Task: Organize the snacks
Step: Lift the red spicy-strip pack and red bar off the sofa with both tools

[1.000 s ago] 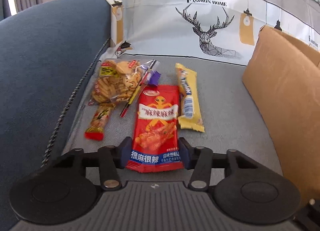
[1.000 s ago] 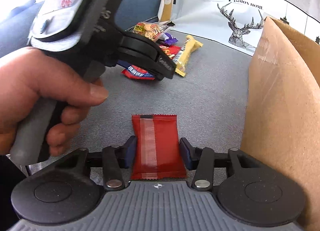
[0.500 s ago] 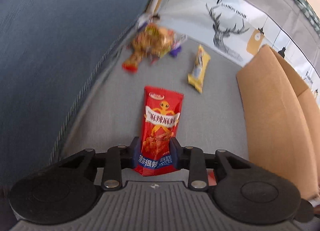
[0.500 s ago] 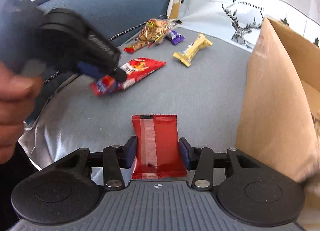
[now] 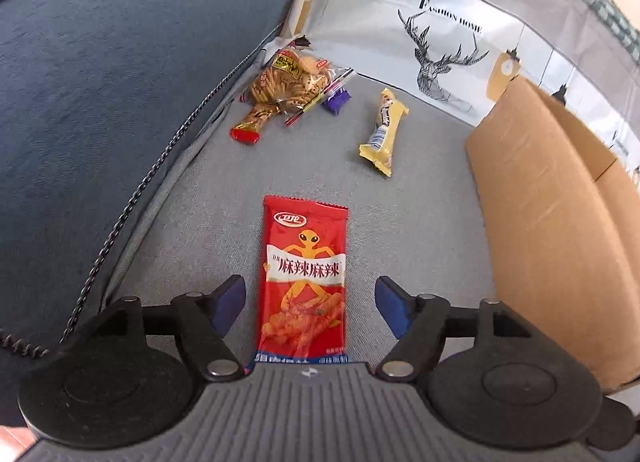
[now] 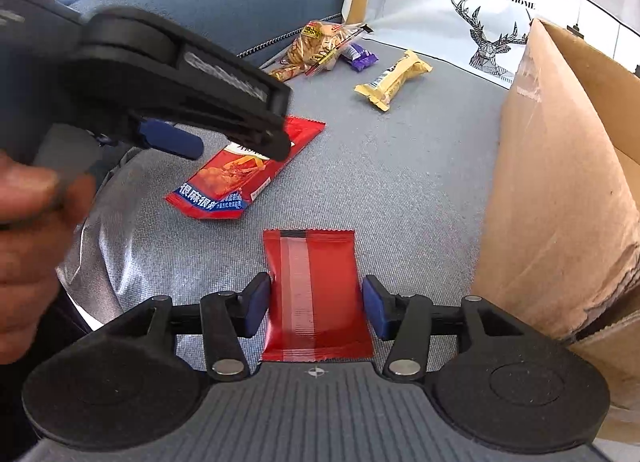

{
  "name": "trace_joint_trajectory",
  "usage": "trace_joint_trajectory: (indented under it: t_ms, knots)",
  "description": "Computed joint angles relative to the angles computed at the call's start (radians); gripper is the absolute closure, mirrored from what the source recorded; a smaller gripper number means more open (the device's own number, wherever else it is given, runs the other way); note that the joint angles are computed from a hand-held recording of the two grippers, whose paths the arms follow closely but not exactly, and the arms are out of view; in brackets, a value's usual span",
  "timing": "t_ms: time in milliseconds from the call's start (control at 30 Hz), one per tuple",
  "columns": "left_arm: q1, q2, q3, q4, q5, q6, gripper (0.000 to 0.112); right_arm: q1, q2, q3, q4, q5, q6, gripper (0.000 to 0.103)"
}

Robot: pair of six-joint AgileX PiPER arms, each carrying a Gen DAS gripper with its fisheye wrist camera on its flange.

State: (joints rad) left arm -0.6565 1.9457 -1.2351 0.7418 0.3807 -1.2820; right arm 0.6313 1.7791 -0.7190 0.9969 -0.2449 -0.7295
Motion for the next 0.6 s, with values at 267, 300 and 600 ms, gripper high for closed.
trace_joint_trajectory:
  t_ms: [267, 300, 600]
  knots:
    - [-0.013, 0.082, -0.092, -0.015, 0.058, 0.069, 0.031, -0.003, -0.006, 0.005, -0.027, 0.004, 0.013, 0.050]
    - [-0.014, 0.085, -0.094, -0.006, 0.060, 0.061, 0.031, -0.003, -0.006, 0.005, -0.028, 0.004, 0.013, 0.050]
    - [-0.058, 0.124, -0.135, 0.104, 0.159, 0.015, 0.053, -0.001, -0.006, 0.004, -0.030, 0.000, 0.007, 0.051]
